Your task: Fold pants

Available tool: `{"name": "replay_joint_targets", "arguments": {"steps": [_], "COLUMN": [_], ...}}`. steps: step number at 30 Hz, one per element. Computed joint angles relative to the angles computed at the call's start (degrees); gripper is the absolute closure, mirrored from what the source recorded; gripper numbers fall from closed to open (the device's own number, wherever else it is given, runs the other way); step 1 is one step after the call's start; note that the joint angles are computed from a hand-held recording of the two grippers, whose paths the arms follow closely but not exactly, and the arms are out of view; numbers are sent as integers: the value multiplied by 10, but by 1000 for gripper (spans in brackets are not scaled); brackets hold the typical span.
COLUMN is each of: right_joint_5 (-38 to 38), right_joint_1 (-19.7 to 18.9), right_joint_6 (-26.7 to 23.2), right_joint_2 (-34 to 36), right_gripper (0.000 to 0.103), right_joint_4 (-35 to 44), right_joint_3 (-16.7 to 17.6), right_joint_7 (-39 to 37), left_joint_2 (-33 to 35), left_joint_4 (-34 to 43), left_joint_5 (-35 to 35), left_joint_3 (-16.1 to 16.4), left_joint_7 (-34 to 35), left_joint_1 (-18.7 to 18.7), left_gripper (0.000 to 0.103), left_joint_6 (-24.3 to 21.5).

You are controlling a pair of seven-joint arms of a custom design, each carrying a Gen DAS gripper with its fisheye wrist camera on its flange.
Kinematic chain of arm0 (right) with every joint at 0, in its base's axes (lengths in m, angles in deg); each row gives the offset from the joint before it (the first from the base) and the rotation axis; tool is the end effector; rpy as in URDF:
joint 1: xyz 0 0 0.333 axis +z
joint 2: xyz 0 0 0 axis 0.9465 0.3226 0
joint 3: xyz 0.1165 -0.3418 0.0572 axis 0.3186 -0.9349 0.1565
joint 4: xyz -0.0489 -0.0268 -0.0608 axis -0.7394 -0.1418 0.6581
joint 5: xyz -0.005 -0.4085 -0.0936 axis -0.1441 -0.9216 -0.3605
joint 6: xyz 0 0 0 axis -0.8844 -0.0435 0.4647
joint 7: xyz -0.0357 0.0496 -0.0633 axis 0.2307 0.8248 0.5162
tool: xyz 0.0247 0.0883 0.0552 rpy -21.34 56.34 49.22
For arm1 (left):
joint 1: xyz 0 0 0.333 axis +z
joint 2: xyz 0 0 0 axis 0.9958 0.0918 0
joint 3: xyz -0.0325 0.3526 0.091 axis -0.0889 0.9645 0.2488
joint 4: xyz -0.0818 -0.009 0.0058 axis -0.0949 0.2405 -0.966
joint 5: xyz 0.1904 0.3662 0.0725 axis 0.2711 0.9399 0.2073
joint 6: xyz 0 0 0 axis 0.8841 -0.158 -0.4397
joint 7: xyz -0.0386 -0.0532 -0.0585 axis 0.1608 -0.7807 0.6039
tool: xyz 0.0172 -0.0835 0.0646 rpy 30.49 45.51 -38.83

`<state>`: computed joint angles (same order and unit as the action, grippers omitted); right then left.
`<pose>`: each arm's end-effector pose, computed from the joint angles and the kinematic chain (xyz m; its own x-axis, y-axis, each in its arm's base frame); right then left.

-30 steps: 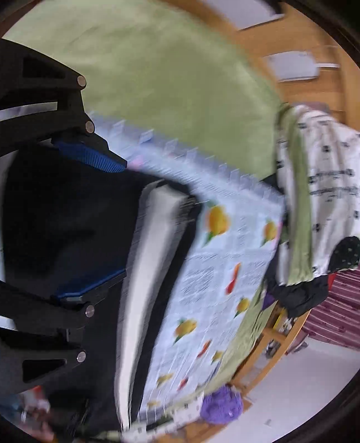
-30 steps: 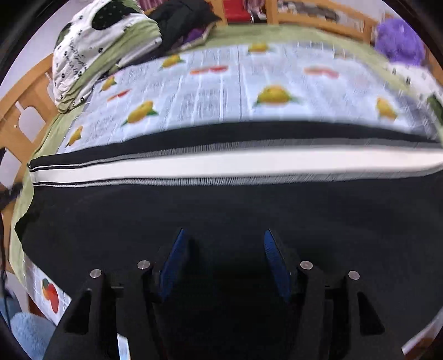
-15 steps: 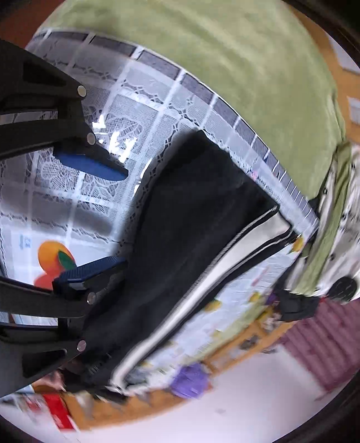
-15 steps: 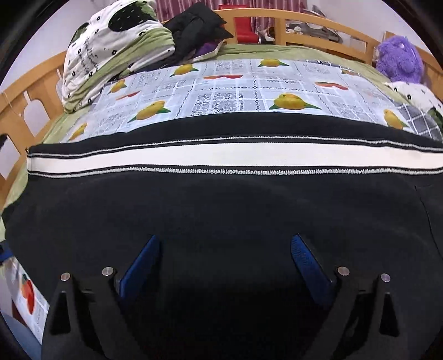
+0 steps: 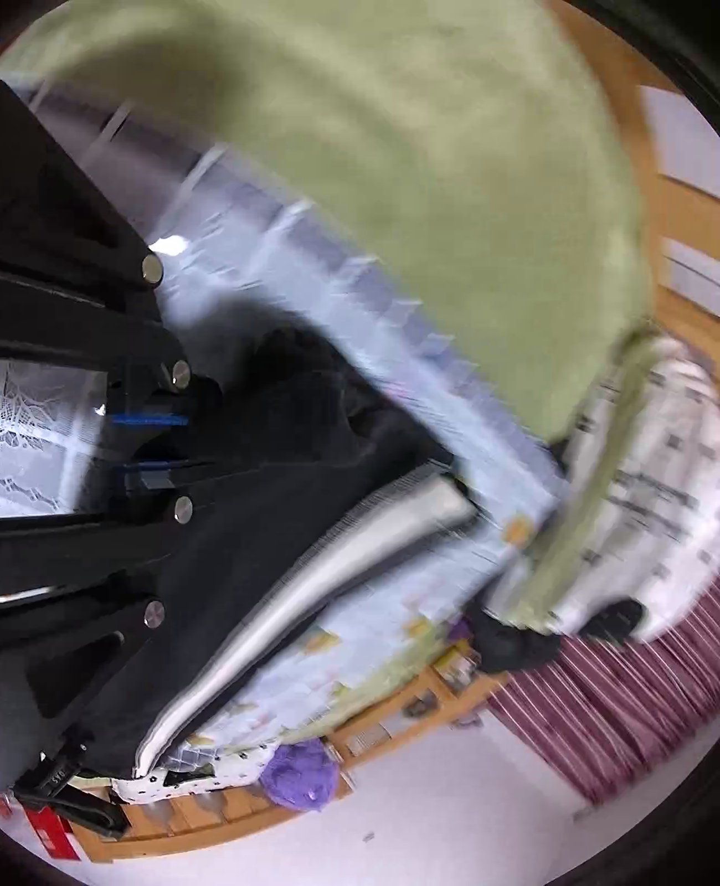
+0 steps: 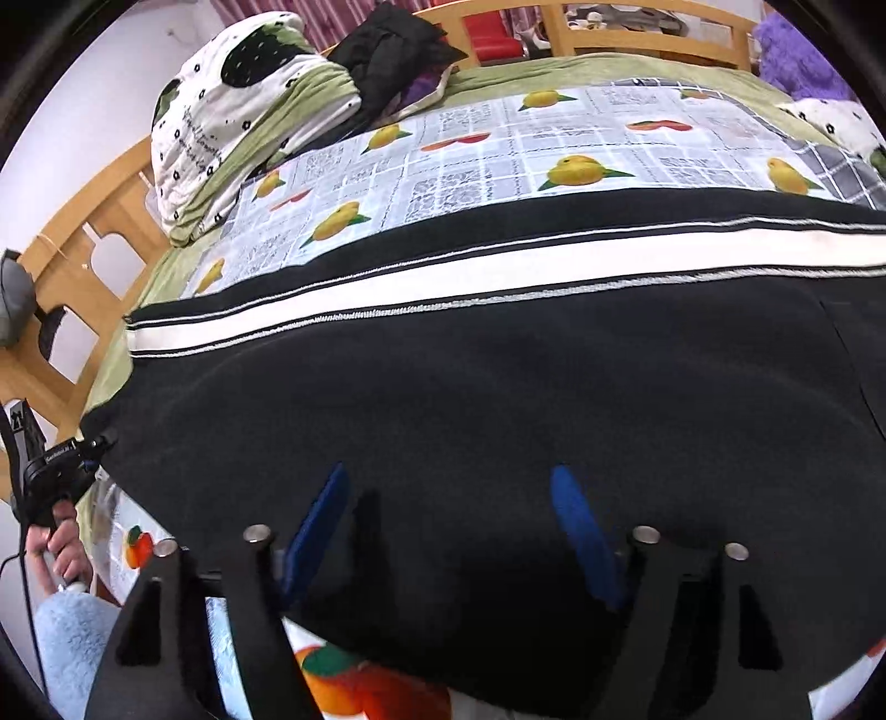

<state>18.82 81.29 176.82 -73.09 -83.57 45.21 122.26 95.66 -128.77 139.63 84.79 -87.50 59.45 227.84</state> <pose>0.6084 0.1123 0.4206 0.0409 -0.9518 -0.3038 -0.8503 0.1265 -0.5109 0.5875 -0.3643 0.4110 0.2285 -0.8135 0.5349 -0.6491 -0.5367 -0.5391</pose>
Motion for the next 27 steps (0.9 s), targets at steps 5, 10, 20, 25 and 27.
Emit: {"name": "replay_joint_targets", "arguments": {"steps": [5, 10, 20, 25, 27], "right_joint_5": [11, -124, -66, -236, -279], "right_joint_1": [0, 22, 3, 3, -2], "right_joint_6": [14, 9, 71, 66, 18], "right_joint_2": [-22, -11, -55, -61, -45], "right_gripper": [32, 32, 33, 33, 32], "right_joint_4": [-22, -28, -65, -86, -72], "right_joint_3": [-2, -29, -5, -41, -47], "right_joint_7": [-16, 72, -9, 149, 184], "left_joint_2": [-6, -37, 47, 113, 91], "left_joint_4": [-6, -30, 105, 178, 138], "left_joint_5": [-141, -191, -150, -215, -183], "left_joint_3": [-74, -74, -93, -72, -63], "left_joint_7": [215, 257, 415, 557, 524], "left_joint_1": [33, 4, -28, -73, -73], "left_gripper": [91, 76, 38, 31, 28], "left_joint_6": [-115, -194, -132, -249, -221]}}
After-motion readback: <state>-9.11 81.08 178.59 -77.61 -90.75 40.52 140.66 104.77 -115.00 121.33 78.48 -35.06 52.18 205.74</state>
